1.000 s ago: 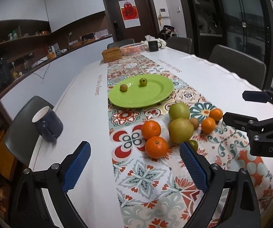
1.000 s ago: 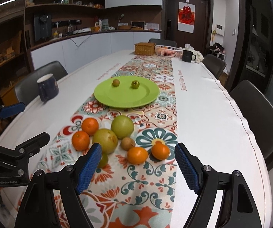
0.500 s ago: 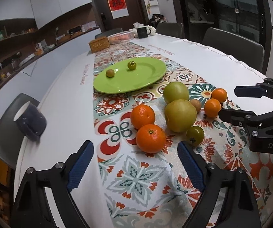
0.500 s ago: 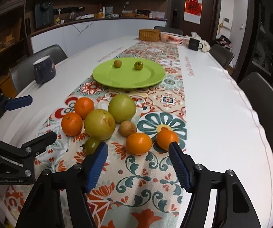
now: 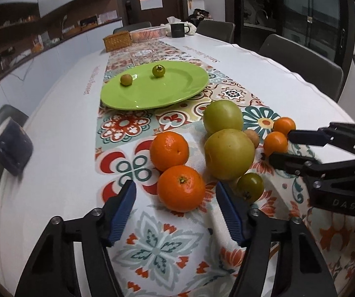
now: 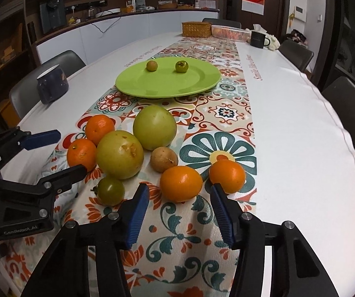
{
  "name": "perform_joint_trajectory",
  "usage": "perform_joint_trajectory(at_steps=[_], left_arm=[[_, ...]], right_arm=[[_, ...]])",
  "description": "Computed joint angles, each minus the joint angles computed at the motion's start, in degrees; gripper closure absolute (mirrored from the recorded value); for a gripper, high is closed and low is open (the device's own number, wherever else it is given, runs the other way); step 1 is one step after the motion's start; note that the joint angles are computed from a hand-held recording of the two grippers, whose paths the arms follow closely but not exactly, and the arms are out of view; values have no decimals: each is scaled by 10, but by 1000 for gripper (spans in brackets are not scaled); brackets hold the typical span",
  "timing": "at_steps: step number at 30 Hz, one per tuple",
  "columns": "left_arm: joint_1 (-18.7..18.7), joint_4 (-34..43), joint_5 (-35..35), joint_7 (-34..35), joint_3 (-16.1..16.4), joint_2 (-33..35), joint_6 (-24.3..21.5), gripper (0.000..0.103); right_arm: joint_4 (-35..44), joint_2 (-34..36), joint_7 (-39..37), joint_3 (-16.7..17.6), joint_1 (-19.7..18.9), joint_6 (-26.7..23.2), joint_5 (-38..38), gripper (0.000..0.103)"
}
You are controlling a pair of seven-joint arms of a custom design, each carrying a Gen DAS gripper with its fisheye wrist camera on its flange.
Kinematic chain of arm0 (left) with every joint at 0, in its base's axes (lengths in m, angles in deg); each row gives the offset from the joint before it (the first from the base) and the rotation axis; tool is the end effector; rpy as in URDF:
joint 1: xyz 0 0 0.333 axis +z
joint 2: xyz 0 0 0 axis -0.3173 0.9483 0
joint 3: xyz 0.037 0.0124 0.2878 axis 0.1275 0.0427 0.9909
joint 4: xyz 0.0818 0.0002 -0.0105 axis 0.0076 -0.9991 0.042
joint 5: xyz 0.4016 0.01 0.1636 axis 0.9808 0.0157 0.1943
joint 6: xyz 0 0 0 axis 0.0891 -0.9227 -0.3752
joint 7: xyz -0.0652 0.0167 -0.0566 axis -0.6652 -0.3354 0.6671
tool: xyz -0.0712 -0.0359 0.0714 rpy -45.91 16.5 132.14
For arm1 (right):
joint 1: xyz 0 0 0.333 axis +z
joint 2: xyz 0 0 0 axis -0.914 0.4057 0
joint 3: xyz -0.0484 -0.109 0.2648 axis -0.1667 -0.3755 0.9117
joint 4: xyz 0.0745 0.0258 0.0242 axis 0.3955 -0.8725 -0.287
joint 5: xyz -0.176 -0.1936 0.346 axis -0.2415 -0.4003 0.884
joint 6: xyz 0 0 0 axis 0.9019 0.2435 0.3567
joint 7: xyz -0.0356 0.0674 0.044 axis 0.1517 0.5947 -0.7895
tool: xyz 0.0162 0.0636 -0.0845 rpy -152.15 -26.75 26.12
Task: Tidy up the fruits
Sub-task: 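Grasp a tangerine with the left gripper while the right gripper grasps an orange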
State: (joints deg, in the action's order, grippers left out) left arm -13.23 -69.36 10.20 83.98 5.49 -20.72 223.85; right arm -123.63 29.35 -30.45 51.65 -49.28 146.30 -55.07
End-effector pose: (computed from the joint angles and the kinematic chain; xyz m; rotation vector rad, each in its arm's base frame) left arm 0.5223 -0.1026 0.3952 -1.8340 1.7136 -0.5906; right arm 0.5921 0.2370 0.4047 -2.2293 1.0669 -0.3506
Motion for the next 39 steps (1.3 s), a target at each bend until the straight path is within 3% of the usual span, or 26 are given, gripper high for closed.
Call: perform_joint_trajectory(at_steps=[5, 10, 27, 39], left_arm=[[-23, 8, -73, 48, 21, 17, 5, 52], [-12, 5, -62, 28, 10, 14, 6, 61], [2, -13, -30, -13, -3, -22, 12, 61], [25, -20, -28, -29, -30, -67, 14, 62]], right_arm=[[18, 14, 2, 2, -4, -16, 5, 56], [24, 20, 7, 4, -5, -18, -1, 63], [11, -4, 29, -1, -3, -18, -25, 63], [1, -45, -46, -9, 12, -3, 63, 63]])
